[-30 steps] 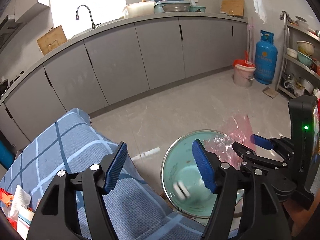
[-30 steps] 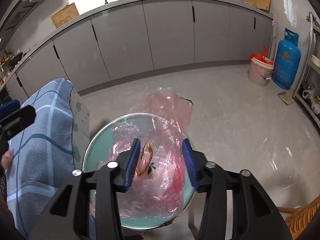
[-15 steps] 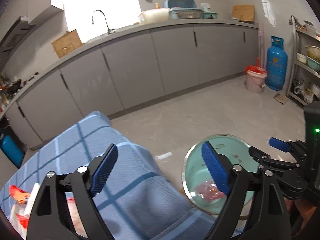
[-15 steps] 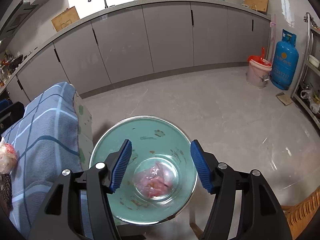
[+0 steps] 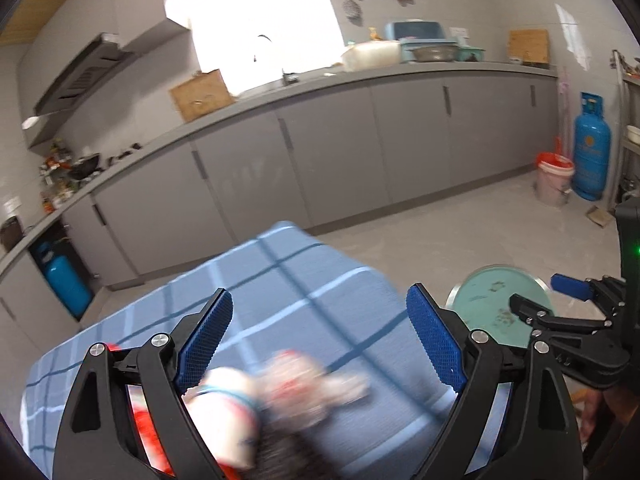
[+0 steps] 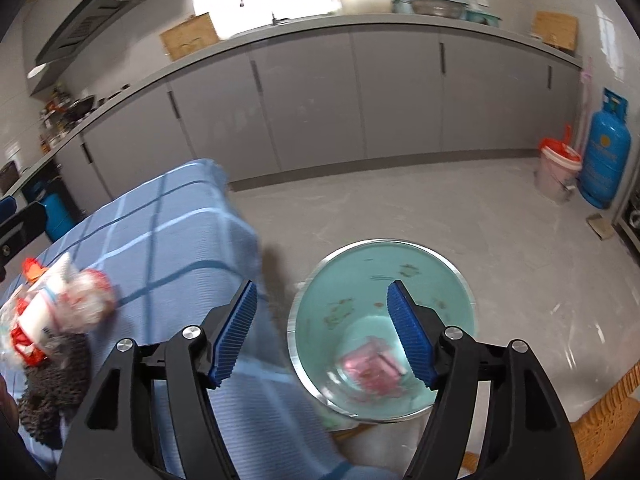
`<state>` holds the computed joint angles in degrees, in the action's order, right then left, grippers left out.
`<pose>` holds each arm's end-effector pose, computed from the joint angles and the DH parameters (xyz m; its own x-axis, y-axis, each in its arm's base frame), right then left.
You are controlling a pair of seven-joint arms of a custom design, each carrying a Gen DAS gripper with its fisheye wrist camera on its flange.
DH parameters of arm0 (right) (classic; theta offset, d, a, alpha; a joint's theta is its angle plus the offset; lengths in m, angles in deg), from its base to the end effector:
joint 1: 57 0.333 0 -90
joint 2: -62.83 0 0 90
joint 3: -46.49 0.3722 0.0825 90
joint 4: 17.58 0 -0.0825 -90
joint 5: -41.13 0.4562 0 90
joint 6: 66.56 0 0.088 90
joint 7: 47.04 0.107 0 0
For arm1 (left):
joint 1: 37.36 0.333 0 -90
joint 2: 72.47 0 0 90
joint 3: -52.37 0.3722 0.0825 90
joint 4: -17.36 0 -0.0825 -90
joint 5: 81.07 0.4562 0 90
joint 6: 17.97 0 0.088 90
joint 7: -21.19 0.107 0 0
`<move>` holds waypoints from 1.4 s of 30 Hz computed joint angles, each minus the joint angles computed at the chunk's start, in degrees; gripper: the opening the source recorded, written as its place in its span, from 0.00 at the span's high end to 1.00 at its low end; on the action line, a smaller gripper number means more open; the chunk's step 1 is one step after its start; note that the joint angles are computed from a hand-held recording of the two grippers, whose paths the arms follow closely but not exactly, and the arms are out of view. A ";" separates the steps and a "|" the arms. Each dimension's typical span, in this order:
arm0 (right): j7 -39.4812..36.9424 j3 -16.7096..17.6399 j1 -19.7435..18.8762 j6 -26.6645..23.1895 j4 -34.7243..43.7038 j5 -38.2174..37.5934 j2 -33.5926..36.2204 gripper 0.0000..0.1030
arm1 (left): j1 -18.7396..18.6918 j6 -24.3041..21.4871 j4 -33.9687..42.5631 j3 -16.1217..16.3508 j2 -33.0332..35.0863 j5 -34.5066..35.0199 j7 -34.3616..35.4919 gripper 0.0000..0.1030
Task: Collect trash
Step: 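Open the right tool to drop the pink bag into the bucket, then grasp the white plastic bag with the left tool while the right tool grasps the clear bag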
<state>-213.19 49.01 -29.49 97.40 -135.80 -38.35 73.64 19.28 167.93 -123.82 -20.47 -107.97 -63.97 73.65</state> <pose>0.5468 0.3774 0.3882 0.0343 -0.9876 -0.1535 -0.6579 0.0933 -0.7473 0.5058 -0.2328 0.4561 -0.0403 -0.9638 -0.2635 -0.4851 0.2494 -0.8381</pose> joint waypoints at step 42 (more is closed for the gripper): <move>-36.56 -6.53 16.78 3.70 18.05 28.91 14.37 0.23 | -8.12 -12.89 -14.08 25.63 3.97 21.93 -17.13 0.38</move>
<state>-249.75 42.47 -12.71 101.10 -117.74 -9.45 88.01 11.16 155.04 -137.90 5.16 -104.00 -42.04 56.51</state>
